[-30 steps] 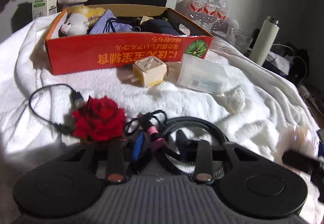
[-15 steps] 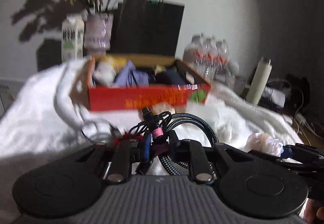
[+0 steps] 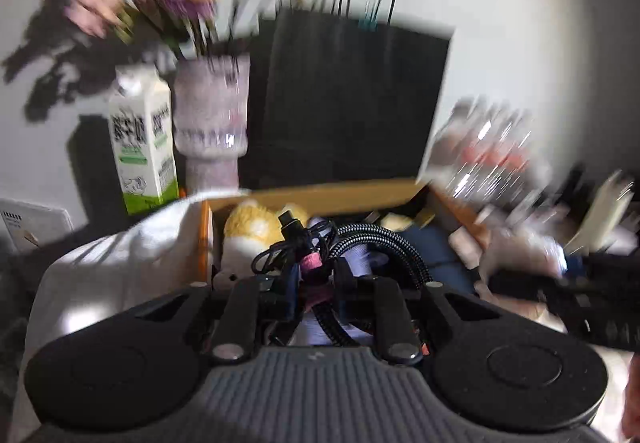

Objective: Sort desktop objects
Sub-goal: 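Carry the bag and cable into the red box and open both tools, then move both tools back toward the white plug adapter and tissue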

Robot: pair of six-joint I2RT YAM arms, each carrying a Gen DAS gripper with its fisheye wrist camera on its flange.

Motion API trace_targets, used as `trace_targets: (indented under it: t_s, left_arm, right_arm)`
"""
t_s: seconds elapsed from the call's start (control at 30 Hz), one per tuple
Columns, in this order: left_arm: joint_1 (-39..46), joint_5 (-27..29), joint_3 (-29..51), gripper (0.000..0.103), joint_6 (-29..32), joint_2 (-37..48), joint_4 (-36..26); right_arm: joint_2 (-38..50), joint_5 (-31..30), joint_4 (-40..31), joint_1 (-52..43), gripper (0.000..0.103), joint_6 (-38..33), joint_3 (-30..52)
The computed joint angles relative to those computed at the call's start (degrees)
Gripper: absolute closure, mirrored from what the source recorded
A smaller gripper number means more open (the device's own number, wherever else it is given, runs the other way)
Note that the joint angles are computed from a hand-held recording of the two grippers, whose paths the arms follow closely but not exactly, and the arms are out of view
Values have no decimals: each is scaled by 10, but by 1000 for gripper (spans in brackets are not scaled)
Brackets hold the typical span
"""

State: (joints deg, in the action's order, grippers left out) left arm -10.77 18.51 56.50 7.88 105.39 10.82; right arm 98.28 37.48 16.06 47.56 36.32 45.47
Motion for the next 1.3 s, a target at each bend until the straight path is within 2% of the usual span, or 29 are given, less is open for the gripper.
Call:
trace_targets:
  t_s: [0.1, 0.17, 0.27, 0.33, 0.37, 0.4, 0.43, 0.5, 0.63, 0.77, 0.8, 0.9, 0.97, 1.03, 1.1, 1.2, 1.3]
  left_arm:
    - [-18, -54, 99, 84, -16, 112, -38]
    - [-23, -81, 135, 84, -11, 160, -43]
    - [-13, -62, 165, 83, 7, 195, -74]
    - [-4, -49, 162, 81, 18, 196, -77]
    - [-2, -50, 154, 79, 25, 191, -71]
    - [-1, -52, 145, 70, 32, 182, -64]
    - [1, -47, 136, 59, 40, 171, -60]
    - [6, -35, 129, 43, 54, 150, -69]
    - [3, -55, 128, 23, 63, 113, -102]
    - [2, -96, 117, 11, 24, 74, -140]
    - [3, -108, 102, 5, 13, 59, -137]
    - [22, -122, -19, 5, 18, -7, -34]
    - [42, -114, -97, 5, 42, -51, 1]
    - [77, -69, -170, 5, 77, -108, -3]
    - [132, 18, -255, 5, 120, -182, -11]
    - [254, 159, -368, 2, 208, -295, -53]
    - [403, 281, -450, 0, 311, -355, -111]
  right_arm:
    - [109, -99, -55, -92, 61, 7, 114]
    - [170, -134, -85, -122, 61, 16, 176]
    - [229, -151, -110, -137, 60, 6, 234]
    - [257, -154, -130, -139, 49, -3, 265]
    - [267, -152, -141, -139, 47, -7, 279]
    - [273, -149, -145, -136, 43, -8, 283]
    - [275, -148, -146, -136, 41, -11, 285]
    - [268, -135, -143, -136, 36, -12, 283]
    - [225, -117, -138, -134, 28, -5, 254]
    - [172, -88, -177, -120, 24, 8, 229]
    - [157, -81, -181, -113, 22, 13, 215]
    - [94, -52, -171, -77, 13, 45, 136]
    - [45, -32, -121, -36, 13, 80, 49]
    - [12, -6, -81, 18, 13, 131, -26]
    - [-8, 27, -59, 86, 12, 200, -85]
    - [10, 100, -111, 204, 12, 325, -96]
    - [81, 170, -187, 323, 12, 453, -50]
